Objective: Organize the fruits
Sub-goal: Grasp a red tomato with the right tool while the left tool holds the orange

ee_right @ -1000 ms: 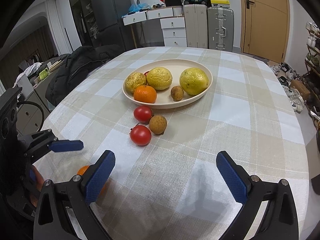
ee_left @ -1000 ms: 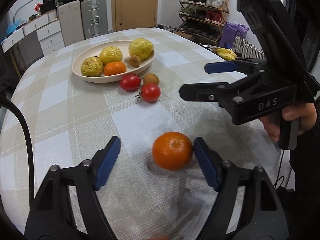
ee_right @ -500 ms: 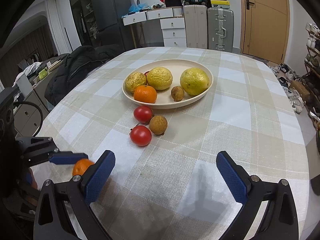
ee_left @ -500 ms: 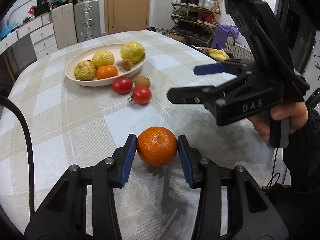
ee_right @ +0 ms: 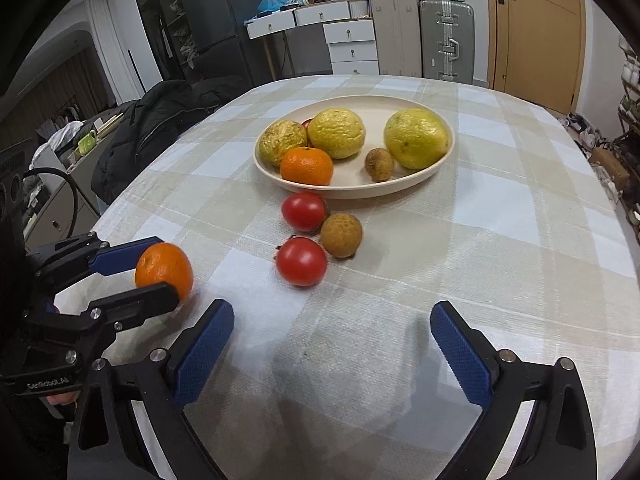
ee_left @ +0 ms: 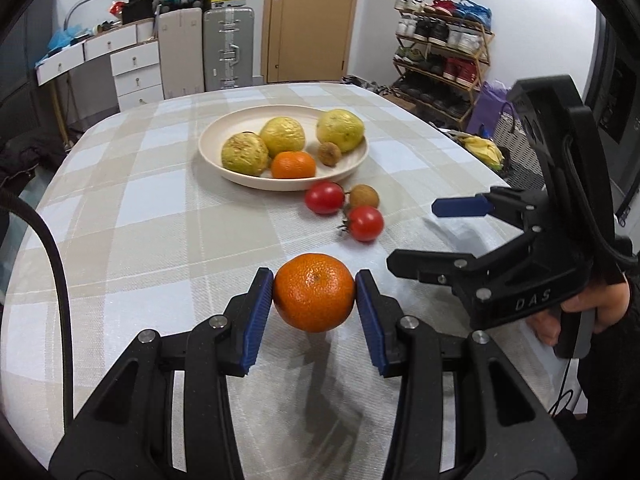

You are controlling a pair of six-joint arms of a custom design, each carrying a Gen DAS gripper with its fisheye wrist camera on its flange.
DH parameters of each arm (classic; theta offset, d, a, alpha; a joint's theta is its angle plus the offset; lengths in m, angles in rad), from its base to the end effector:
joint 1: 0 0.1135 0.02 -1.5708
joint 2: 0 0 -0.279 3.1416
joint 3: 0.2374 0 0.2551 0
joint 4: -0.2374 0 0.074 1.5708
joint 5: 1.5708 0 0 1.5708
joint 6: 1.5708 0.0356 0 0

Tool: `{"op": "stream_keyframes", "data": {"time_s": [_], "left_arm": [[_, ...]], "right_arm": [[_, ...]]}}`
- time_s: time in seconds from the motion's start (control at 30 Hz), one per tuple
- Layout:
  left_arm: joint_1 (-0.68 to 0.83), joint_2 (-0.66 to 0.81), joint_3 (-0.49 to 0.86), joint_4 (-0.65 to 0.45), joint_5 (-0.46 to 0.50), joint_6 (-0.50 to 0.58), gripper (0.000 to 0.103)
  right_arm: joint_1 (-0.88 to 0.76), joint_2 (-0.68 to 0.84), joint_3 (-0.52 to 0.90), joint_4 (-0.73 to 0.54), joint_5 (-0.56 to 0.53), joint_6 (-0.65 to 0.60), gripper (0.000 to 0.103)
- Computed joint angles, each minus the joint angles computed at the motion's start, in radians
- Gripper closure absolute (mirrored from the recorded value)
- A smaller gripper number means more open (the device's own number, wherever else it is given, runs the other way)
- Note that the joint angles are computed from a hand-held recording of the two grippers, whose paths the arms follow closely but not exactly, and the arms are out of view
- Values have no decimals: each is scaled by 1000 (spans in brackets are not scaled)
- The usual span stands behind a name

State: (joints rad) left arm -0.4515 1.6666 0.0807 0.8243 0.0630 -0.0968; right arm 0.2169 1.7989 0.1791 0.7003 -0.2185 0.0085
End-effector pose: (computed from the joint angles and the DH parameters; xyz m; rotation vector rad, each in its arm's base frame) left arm 0.1630 -0.0815 0.0668 0.4470 2.3137 -0.3447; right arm 0.1905 0.0499 0.0482 -0.3513 2.4714 0.3666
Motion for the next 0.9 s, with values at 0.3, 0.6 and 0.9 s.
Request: {"op": "stream_keyframes", "data": {"time_s": [0.3,0.6,0.9], "left_arm": [[128,23,20,17,57,16,63],[185,48,31,45,68,17,63],[186,91,47,73,57,14,63]], "right_arm": [[114,30,60,-27,30,51,28],[167,50,111,-66,93,97,53],[162,50,124,-82,103,106,72]]}}
